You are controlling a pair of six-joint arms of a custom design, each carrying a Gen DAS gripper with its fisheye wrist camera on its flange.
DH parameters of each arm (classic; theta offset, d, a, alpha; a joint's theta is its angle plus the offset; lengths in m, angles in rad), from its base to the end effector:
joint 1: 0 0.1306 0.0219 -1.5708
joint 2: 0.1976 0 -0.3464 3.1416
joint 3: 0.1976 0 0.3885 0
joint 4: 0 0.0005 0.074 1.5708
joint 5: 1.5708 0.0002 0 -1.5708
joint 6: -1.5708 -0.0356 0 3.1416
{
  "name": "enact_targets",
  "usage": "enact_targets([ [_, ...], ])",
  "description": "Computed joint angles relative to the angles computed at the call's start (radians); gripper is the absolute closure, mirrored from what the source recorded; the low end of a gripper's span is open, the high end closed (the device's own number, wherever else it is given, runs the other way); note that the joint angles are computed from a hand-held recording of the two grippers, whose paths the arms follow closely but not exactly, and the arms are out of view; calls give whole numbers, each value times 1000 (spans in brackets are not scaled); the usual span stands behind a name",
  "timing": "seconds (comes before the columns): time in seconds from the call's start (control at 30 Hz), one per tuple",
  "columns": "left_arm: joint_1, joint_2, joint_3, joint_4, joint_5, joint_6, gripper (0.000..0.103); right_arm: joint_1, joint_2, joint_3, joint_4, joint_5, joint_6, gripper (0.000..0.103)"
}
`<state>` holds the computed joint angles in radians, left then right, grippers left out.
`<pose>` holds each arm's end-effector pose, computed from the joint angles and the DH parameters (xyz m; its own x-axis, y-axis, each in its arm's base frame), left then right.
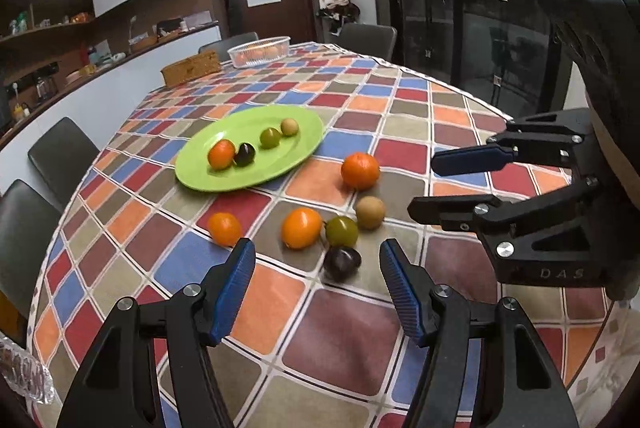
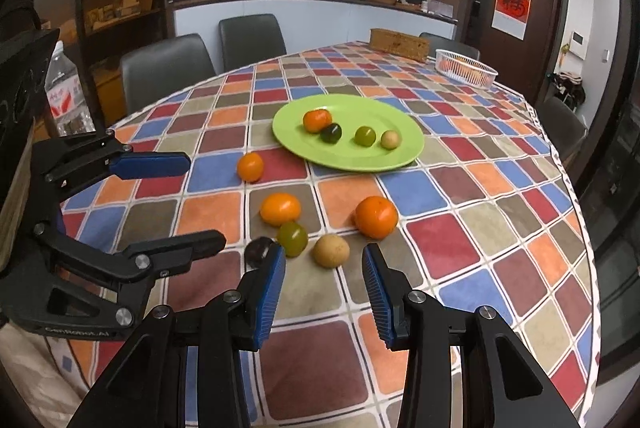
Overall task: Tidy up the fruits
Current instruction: 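Move the left tool to another dark plum while the right tool approaches a brown fruit, then close the left tool on the dark plum while the right tool grips the brown fruit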
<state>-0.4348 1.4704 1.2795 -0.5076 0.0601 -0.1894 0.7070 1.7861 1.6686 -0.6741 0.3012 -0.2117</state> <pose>0.4712 -0.2217 0.3311 -0.4858 0.4328 -0.7594 0.5637 0.8191 0.1062 0.4805 0.3959 0.3254 -0.6259 -0.2708 -0.7314 -0.3378 0.9394 -0.0587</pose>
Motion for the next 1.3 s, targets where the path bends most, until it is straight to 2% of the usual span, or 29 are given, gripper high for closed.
enact_targets([
  [0.3,3,57,35,-50,40,-21,43,-14,37,15,-25,-46,2,62],
  [0.83,19,168,145,-137,117,5,54,-49,117,88,-51,-128,-15,62],
  [1.03,24,192,173,-160,140,27,63,-57,139,113,-59,-138,-24,62],
  [1.17,31,199,180,-173,164,40,74,-63,153,132,-66,-146,-34,62],
  [1.3,32,184,168,-153,145,54,74,-67,164,144,-66,-156,-45,62],
])
